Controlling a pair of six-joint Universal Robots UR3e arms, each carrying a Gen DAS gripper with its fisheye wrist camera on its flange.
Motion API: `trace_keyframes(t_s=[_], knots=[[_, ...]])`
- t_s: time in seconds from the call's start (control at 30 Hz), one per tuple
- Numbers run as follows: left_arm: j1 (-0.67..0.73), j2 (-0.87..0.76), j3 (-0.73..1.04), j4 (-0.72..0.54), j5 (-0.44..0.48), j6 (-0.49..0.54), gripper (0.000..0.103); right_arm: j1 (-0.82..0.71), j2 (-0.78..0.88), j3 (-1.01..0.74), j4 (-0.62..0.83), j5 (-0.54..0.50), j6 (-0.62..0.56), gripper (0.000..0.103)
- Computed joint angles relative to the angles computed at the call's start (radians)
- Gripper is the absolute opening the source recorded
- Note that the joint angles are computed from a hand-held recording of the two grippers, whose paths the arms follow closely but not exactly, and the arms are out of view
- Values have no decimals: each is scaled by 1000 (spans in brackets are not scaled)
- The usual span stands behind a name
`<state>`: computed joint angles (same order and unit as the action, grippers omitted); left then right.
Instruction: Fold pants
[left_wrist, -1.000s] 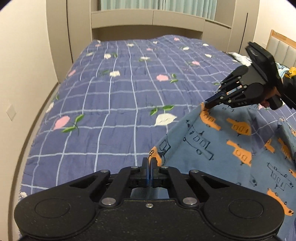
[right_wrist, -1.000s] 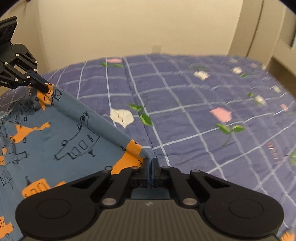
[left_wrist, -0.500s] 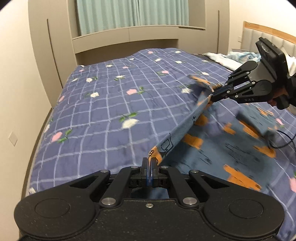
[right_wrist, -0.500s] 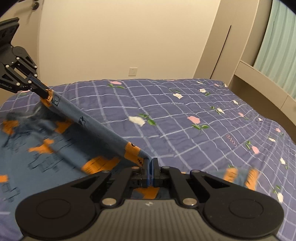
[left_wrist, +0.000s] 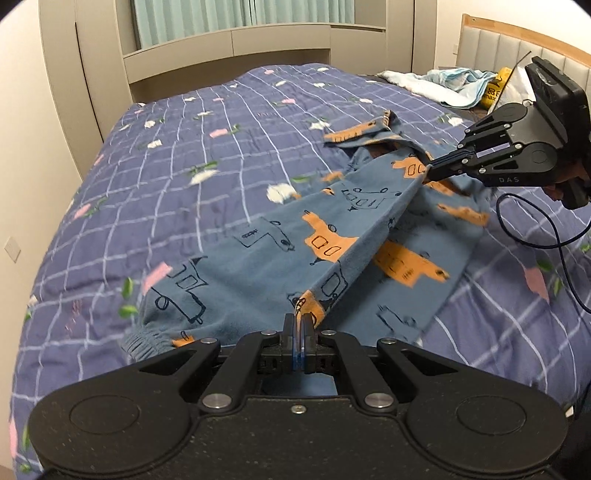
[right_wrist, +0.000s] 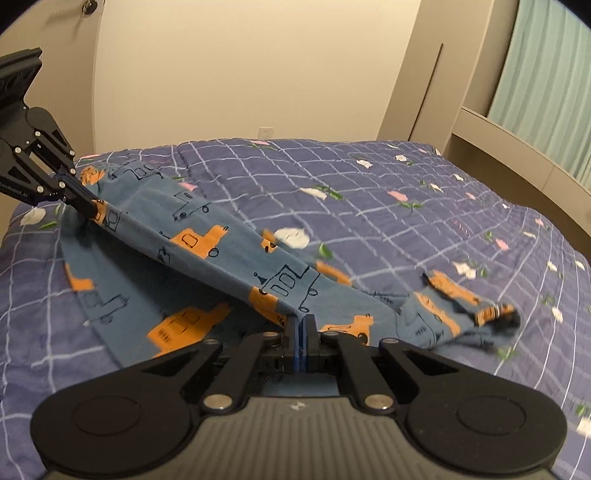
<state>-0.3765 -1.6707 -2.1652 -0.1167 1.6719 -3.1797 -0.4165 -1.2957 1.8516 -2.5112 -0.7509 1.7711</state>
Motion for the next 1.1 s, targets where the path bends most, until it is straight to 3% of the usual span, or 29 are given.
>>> trace_keyframes(t_s=[0.43, 0.63, 0.7, 0.8, 0.87, 0.9, 1.03, 1.1], knots=[[-82, -15, -75, 46, 50, -31, 0, -137, -249, 229, 178, 14, -237, 1], [-98, -64, -99, 96, 65, -68, 2, -112, -196, 300, 32, -39, -179, 1], [-95, -68, -100, 94, 57, -95, 8, -118, -188, 308, 22, -30, -162, 3], [-105, -74, -86, 92, 58, -147, 25, -152, -203, 280, 139, 2, -174, 16], [-122, -87, -71, 106, 63, -180, 39, -174, -210, 267, 182, 18, -181, 40], [-133, -97, -60, 113, 71, -197, 48, -190, -219, 268, 205, 29, -197, 45], [-180, -168, 14, 153, 100, -275, 66, -254, -243, 276, 247, 67, -207, 72], [-213, -240, 88, 187, 135, -332, 81, -290, -236, 274, 230, 93, -183, 85]])
